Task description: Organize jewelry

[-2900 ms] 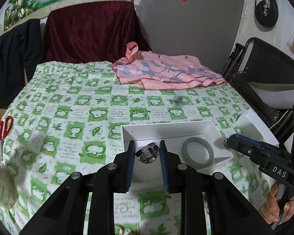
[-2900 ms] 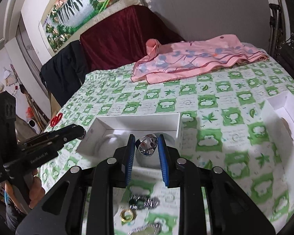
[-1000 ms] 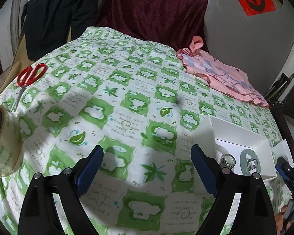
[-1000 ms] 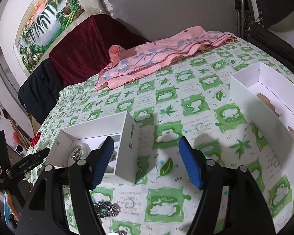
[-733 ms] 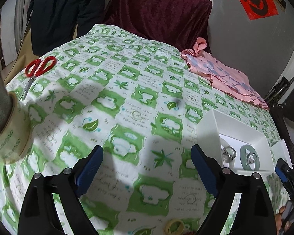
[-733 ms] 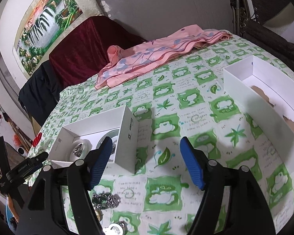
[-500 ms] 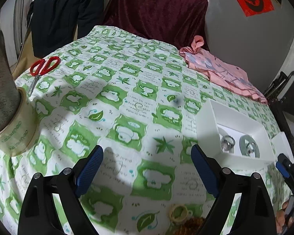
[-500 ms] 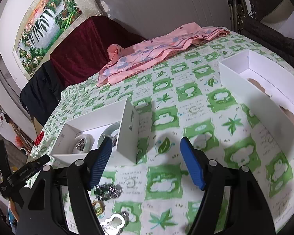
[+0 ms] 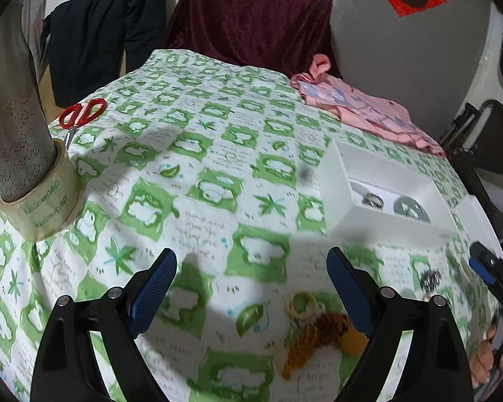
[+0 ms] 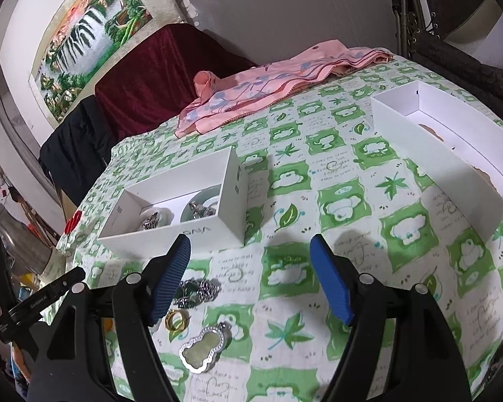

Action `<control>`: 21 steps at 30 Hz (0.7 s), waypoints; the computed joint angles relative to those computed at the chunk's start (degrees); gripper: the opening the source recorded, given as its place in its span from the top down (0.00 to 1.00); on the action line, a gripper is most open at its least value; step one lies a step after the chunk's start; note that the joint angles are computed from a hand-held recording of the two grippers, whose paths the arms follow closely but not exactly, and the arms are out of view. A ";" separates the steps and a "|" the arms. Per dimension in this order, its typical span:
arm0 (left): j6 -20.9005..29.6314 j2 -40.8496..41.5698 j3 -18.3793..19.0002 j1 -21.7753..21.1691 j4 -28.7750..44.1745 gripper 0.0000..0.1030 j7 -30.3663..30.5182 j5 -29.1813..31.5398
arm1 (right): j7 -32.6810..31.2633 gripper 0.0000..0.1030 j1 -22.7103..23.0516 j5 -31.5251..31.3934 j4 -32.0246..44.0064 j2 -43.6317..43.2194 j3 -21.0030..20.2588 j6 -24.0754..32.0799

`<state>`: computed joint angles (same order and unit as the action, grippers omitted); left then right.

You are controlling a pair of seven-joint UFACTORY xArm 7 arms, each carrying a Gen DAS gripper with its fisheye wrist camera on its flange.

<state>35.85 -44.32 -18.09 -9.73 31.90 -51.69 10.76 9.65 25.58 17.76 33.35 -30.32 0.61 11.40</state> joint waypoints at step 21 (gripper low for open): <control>7.90 5.90 -1.84 -6.79 4.00 0.10 9.04 1.04 | 1.35 0.28 -0.05 -1.01 -1.36 -1.94 0.20 0.72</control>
<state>43.75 -38.42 -19.93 -16.53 35.90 -42.65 11.80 11.00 25.53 16.75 31.98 -32.26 0.81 12.12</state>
